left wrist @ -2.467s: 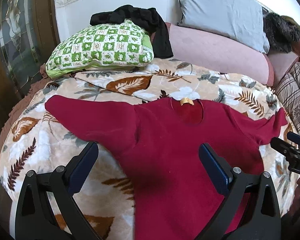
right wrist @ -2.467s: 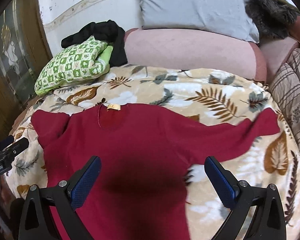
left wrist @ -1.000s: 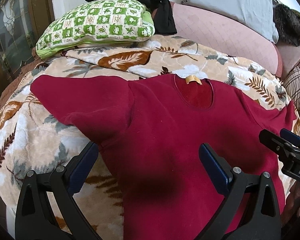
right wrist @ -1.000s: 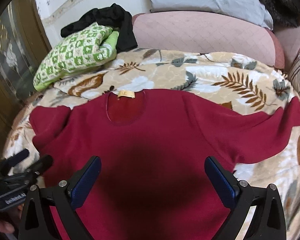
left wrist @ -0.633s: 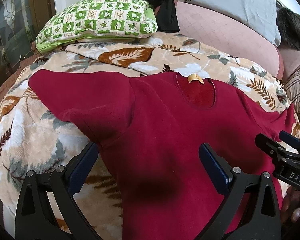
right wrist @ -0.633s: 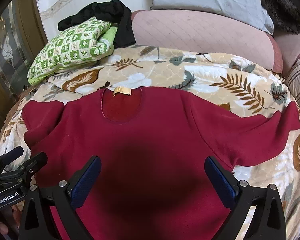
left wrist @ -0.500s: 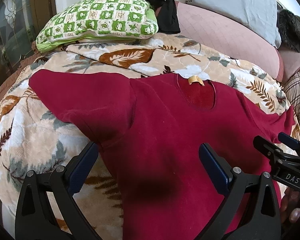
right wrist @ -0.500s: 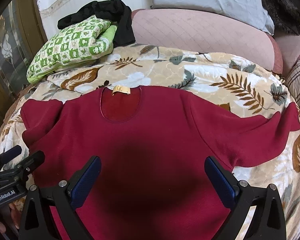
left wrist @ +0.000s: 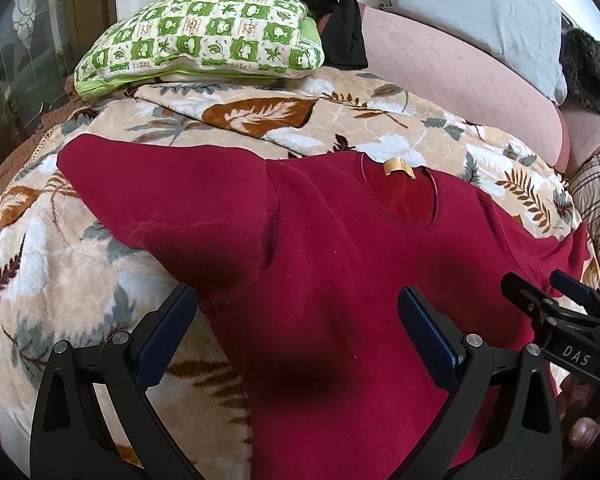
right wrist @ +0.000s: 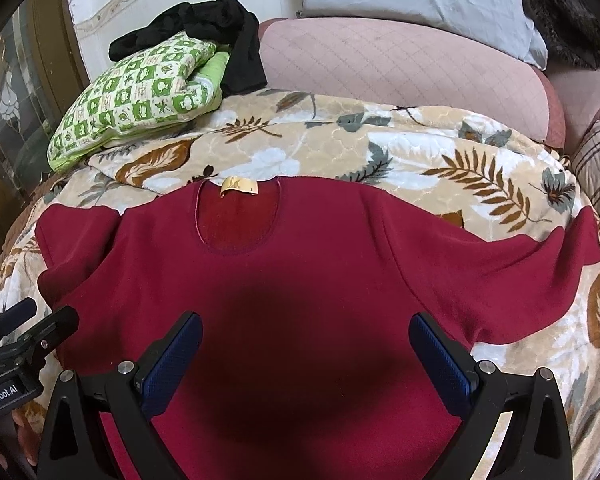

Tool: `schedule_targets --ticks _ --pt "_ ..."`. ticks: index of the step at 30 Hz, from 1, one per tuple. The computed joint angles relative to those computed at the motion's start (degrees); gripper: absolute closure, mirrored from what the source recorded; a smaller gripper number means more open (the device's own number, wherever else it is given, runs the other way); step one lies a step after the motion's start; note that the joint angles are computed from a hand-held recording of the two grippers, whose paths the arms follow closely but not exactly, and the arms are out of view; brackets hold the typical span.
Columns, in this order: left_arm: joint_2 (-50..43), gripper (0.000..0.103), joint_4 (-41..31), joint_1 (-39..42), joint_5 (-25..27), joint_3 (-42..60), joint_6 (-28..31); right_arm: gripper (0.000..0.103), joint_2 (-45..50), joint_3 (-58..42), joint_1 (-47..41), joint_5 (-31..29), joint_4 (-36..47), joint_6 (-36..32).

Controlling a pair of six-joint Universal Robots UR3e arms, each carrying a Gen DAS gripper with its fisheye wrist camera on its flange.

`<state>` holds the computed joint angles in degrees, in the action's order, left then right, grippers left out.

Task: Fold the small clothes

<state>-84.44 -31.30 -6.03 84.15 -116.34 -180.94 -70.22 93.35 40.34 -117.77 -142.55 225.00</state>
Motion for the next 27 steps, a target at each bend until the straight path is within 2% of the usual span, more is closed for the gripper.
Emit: schedule_targets --ticks 8,15,27 --pt "-0.4 0.002 0.16 1.28 -0.61 0.2 0.0 0.001 1.43 -1.36 -0.65 0.5 0.14 -0.36" --pt "-1.56 0.002 0.55 0.62 0.82 1.11 0.2 0.001 2.79 -3.17 -0.95 0.91 0.91 -0.78" --pt "-1.5 0.002 -0.33 4.31 -1.39 1.26 0.37 0.001 5.44 -6.54 -1.28 2.26 1.93 -0.75"
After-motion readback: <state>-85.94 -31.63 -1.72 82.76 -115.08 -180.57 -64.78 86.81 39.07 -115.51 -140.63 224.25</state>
